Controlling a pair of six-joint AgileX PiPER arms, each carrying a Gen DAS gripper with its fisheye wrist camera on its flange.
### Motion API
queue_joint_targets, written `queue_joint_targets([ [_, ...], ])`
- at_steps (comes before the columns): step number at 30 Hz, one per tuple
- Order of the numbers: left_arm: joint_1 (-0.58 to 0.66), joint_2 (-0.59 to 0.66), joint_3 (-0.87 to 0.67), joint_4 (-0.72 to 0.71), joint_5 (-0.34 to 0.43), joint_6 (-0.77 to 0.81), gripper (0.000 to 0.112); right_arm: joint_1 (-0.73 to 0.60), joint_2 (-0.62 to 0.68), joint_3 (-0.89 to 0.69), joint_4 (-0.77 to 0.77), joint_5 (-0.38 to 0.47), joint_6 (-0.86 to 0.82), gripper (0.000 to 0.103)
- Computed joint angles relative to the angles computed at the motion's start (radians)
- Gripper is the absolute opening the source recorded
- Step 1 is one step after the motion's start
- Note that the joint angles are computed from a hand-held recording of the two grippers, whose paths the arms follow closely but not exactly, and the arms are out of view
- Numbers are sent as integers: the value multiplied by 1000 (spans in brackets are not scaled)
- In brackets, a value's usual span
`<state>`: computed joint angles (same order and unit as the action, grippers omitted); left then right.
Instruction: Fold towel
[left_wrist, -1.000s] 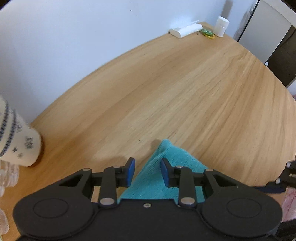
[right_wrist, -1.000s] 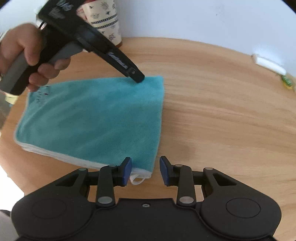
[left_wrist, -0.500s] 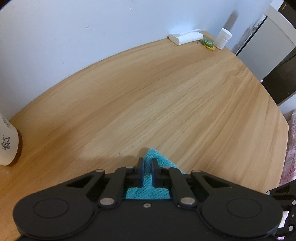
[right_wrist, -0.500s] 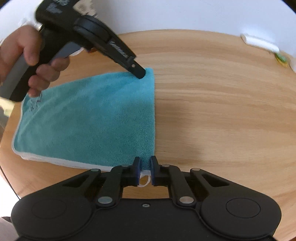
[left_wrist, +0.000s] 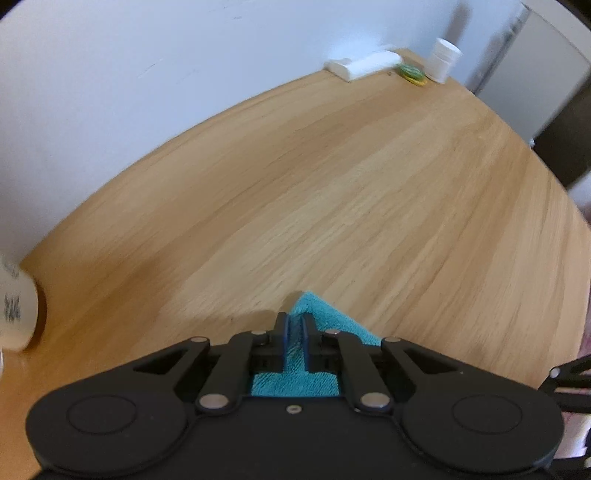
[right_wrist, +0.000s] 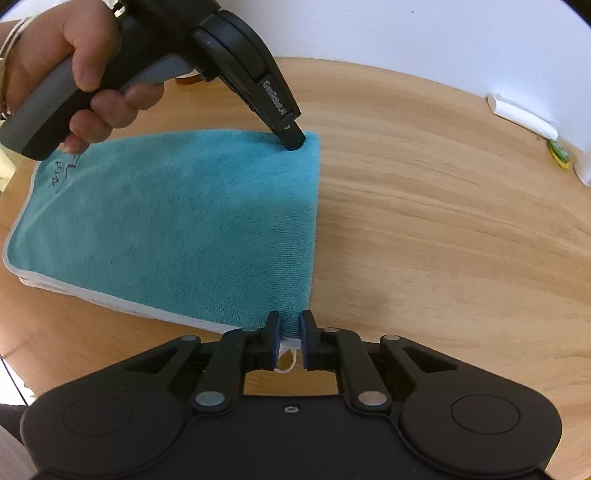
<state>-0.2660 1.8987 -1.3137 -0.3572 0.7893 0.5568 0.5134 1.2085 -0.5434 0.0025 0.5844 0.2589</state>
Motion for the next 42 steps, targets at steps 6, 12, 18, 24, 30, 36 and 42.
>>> queue_joint_targets([
  [6,168,-252,161,-58,-20,43,21,3,-27,-65,3,91,-61,31],
  [12,494,-497,349,-74,64,147,22,101,39,-229,11,94,-158,34],
  [18,808,-567,479,-63,134,281,22,150,295,-493,355,86,-688,34],
  [24,966,-581,547,-129,146,337,22,263,646,-887,390,78,-812,34],
  [30,983,-628,629,-57,88,316,27,322,926,-1262,283,205,-769,47],
  [36,1156,-560,631,-121,145,391,27,329,1098,-1492,364,296,-811,47],
  [42,1232,-512,641,-197,176,418,8,333,1265,-1748,375,449,-814,47],
])
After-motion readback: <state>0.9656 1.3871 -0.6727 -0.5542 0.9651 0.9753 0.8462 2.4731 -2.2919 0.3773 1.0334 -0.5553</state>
